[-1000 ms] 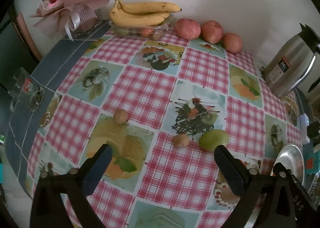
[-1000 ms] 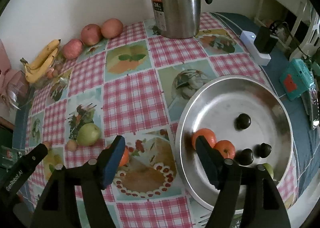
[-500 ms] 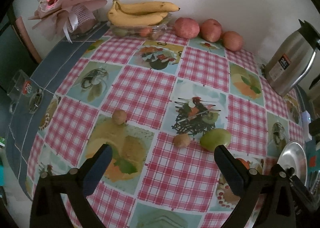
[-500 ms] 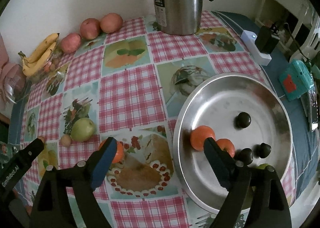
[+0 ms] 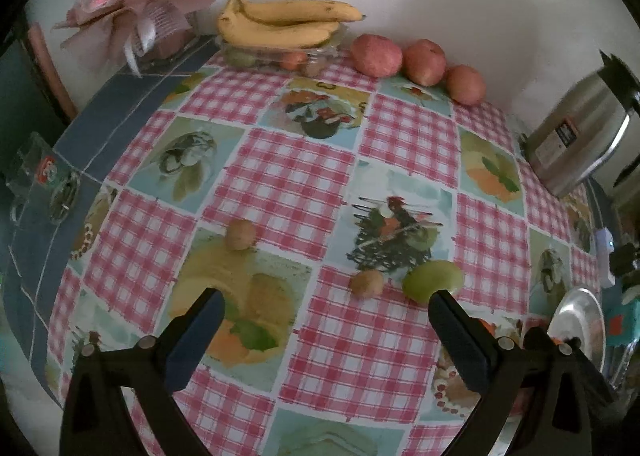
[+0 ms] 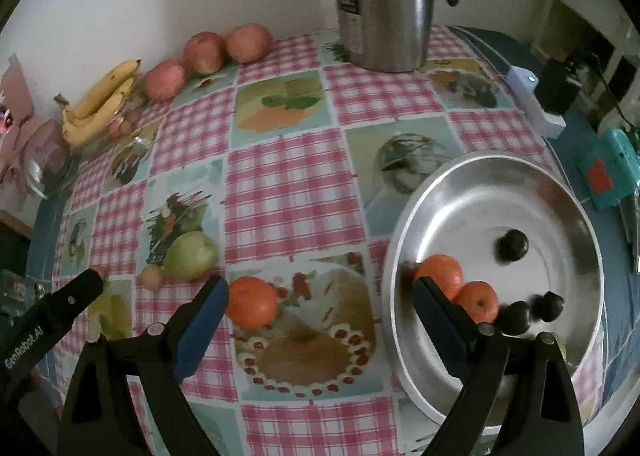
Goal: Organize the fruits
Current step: 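Withdraw both open grippers from the steel plate toward the remaining fruit, then grasp a small brown round fruit with the left gripper while the right grasps a tangerine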
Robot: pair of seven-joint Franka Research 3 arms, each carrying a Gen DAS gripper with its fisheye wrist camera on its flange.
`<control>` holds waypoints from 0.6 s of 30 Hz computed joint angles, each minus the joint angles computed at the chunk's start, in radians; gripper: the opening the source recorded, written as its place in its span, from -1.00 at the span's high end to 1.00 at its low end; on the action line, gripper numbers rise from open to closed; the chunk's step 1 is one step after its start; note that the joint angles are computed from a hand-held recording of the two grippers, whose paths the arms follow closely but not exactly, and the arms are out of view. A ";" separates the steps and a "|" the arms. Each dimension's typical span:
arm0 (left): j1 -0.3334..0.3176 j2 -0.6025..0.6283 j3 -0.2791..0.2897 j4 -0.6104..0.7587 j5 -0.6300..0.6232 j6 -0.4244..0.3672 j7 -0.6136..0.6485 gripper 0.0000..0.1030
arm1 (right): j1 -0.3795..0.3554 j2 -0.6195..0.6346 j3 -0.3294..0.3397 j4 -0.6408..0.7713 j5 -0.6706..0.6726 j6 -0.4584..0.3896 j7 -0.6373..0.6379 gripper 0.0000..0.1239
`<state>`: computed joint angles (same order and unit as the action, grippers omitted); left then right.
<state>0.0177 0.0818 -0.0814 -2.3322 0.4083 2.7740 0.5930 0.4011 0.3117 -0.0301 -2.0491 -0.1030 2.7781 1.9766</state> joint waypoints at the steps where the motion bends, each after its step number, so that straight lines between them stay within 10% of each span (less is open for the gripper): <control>1: 0.003 -0.005 0.004 -0.006 0.001 0.003 -0.008 -1.00 | 0.003 0.001 -0.001 0.001 -0.005 0.000 0.001 -0.51; 18: 0.108 -0.069 0.050 -0.116 -0.074 0.073 -0.007 -1.00 | 0.023 0.044 0.045 0.051 0.073 -0.035 -0.095 -0.51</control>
<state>0.1256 0.0127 -0.0317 -2.4482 0.3342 2.8470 0.5855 0.4236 0.3553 0.0153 -1.9981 -0.0296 2.7427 1.8816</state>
